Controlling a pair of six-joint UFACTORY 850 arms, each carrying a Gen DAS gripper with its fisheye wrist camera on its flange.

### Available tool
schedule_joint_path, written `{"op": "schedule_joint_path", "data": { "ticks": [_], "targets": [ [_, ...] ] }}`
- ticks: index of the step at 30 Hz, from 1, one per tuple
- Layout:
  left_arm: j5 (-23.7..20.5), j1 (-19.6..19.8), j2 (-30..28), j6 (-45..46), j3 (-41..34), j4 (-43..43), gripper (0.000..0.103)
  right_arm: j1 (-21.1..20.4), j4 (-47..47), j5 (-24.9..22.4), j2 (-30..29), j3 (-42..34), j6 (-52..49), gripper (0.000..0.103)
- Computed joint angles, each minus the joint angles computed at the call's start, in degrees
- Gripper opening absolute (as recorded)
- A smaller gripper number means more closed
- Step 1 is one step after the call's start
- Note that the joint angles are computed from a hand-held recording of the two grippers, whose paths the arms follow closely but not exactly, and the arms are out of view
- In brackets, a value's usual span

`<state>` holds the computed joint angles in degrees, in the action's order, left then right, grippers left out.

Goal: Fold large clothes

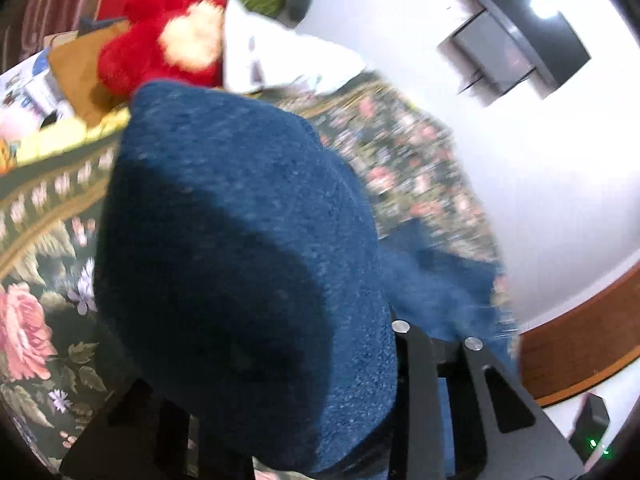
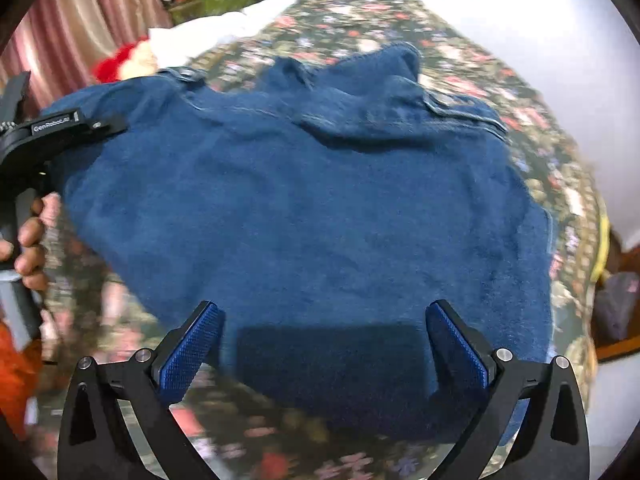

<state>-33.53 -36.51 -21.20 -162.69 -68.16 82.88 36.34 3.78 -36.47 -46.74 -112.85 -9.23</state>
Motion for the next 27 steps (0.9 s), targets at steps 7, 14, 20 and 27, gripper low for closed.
{"op": "schedule_joint_path", "data": {
  "ticks": [7, 14, 20, 27],
  "targets": [
    [-9.22, -2.98, 0.28, 20.36, -6.74, -6.63, 0.031, 2.32, -0.92, -2.30, -6.82, -10.61, 7.91, 0.103],
    [-9.49, -3.00, -1.34, 27.66, -9.76, -11.15, 0.031, 4.52, 0.91, -5.52, -11.28, -13.32, 3.68, 0.103],
    [-10.04, -3.31, -3.10, 31.85, -14.10, -11.62, 0.031, -1.35, 20.98, -12.65, -7.44, -10.80, -10.20, 0.103],
    [-11.04, -5.08, -14.95, 53.52, -34.71, -17.32, 0.031, -8.35, 26.91, 0.56, 10.43, 11.51, -9.59, 0.103]
  ]
}}
